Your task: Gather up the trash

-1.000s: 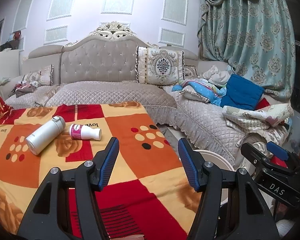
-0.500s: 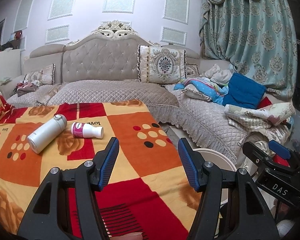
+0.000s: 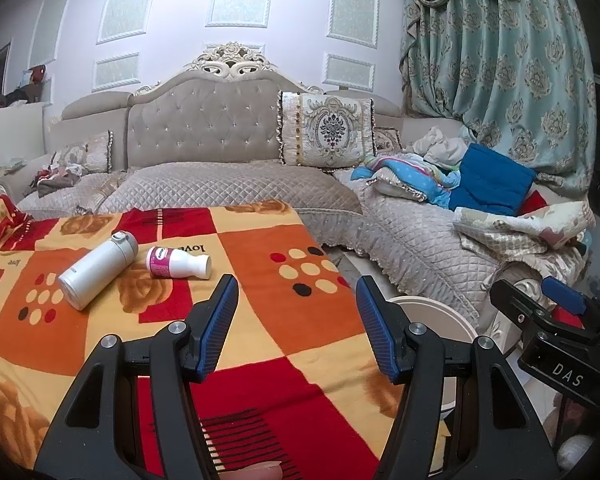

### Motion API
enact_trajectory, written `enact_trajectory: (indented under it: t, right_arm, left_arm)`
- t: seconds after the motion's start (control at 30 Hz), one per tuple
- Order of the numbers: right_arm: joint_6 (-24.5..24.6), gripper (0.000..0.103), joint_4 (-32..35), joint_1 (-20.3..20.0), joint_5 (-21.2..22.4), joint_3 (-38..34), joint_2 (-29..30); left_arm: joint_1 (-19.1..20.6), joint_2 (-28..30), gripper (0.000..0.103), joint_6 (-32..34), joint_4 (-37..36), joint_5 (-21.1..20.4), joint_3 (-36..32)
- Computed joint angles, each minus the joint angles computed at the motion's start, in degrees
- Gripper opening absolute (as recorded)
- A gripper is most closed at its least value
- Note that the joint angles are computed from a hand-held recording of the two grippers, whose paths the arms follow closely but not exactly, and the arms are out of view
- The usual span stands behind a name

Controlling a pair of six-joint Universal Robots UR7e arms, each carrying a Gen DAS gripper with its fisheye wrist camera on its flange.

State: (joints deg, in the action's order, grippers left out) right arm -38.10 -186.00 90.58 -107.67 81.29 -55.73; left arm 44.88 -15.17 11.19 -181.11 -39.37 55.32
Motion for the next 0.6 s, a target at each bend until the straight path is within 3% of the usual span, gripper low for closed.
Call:
enact_trajectory:
  t: [0.6]
  right_arm:
    - [0.48,0.094,0.76,-0.16,-0.17,-0.30,-0.07]
  left_arm:
    - [0.15,0.51,0.060,-0.59,1.65,1.19,-0.98]
